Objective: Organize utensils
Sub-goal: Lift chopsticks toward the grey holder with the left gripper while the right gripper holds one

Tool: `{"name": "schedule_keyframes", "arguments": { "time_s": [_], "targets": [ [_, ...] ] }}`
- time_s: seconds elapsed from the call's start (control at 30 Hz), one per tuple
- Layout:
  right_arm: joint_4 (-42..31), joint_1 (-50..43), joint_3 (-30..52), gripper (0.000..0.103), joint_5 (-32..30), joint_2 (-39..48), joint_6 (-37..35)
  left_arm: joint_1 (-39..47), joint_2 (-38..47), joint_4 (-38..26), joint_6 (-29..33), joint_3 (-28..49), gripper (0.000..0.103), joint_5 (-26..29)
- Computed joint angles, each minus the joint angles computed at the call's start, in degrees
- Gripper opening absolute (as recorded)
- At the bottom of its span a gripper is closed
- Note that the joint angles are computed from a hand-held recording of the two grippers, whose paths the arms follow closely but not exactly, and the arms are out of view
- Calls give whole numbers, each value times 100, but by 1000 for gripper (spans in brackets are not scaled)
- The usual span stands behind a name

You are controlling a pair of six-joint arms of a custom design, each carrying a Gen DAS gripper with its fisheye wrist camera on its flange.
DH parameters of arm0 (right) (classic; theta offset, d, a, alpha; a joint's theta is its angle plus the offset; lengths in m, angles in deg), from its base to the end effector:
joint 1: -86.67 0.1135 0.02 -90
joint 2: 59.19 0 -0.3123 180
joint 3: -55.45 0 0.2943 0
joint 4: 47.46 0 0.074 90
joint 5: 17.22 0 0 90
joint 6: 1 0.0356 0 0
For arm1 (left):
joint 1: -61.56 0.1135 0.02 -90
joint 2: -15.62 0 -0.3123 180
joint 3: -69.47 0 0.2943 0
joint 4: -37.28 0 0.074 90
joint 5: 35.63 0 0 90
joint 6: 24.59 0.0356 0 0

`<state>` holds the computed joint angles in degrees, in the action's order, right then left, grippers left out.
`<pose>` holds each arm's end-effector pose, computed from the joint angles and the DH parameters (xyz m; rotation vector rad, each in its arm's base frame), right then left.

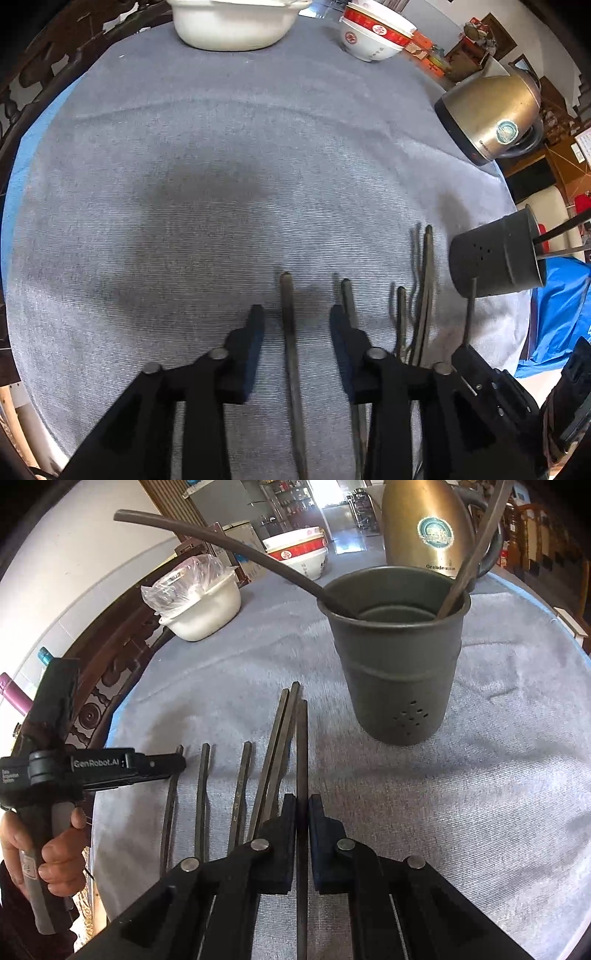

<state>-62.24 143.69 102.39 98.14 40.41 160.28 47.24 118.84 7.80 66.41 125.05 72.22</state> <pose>0.1714 0.2361 0.0894 0.4333 2.5351 0.2091 0.3013 -0.0882 0.0949 0.4398 2.8822 -0.4929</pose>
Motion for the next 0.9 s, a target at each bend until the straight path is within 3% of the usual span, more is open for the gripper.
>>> {"name": "schedule_keyframes", "arguments": {
  "time_s": [0.13, 0.3, 0.47, 0.63, 0.9],
  "targets": [
    [54, 0, -5, 7, -14, 33, -26, -284, 140, 238, -193, 14, 37, -315],
    [183, -24, -8, 7, -77, 131, -38, -369, 189, 514, -199, -64, 7, -595],
    [192, 69, -29, 7, 99, 53, -19, -126, 179, 603, -113, -155, 7, -386],
    [20, 243, -37, 7, 491, -241, -5, 44, -760, 578, 56, -655, 6, -221],
    [72, 582, -135, 7, 1217, -762, -40, 372, -2573, -47, 282, -1119, 6, 287]
  ]
}}
